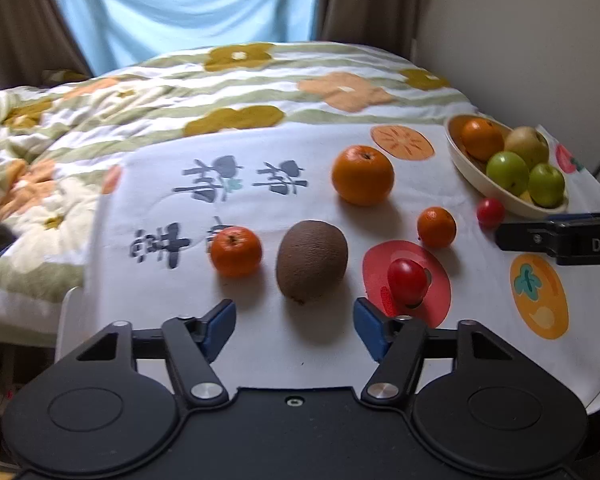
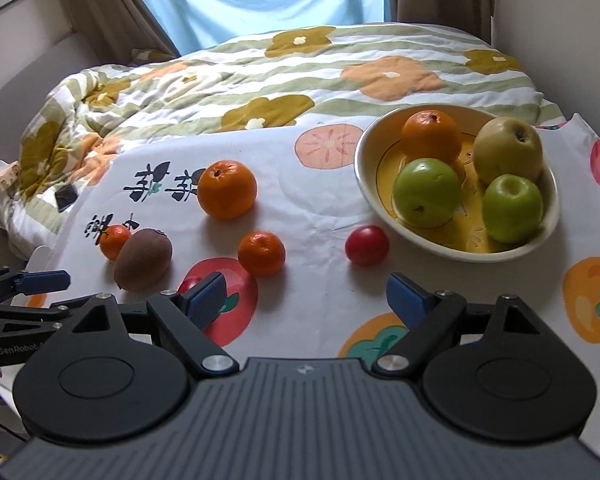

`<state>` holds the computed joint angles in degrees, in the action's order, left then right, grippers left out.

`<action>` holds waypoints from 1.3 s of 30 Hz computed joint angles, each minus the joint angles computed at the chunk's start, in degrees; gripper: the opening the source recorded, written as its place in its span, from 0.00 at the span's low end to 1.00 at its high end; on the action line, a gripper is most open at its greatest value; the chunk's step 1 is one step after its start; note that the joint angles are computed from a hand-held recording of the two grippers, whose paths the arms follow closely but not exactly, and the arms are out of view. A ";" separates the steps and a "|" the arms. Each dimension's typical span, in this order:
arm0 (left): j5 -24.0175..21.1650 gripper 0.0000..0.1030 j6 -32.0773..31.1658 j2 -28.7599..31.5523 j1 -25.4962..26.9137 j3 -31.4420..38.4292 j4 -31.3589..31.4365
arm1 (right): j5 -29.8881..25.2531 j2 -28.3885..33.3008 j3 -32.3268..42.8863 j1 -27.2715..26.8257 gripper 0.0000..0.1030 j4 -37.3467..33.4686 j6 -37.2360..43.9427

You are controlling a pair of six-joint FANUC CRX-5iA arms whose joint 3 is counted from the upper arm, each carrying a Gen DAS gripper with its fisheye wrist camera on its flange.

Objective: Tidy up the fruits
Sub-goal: 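Move both tools back toward the kiwi and tangerines on the cloth, then grasp the brown kiwi with the left tool while the right tool grasps a tangerine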

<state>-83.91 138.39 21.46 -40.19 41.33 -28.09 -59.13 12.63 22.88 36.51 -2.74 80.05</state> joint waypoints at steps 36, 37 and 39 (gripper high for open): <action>9.87 0.50 -15.02 1.37 6.50 -3.33 7.31 | -1.87 7.06 5.13 3.61 0.69 3.98 -6.80; 9.86 0.50 -14.83 1.22 6.37 -3.42 7.04 | -1.76 7.20 5.21 3.64 0.67 3.84 -6.53; 9.58 0.50 -14.50 1.07 6.13 -3.41 6.56 | -1.72 7.40 5.50 3.65 0.66 3.49 -5.91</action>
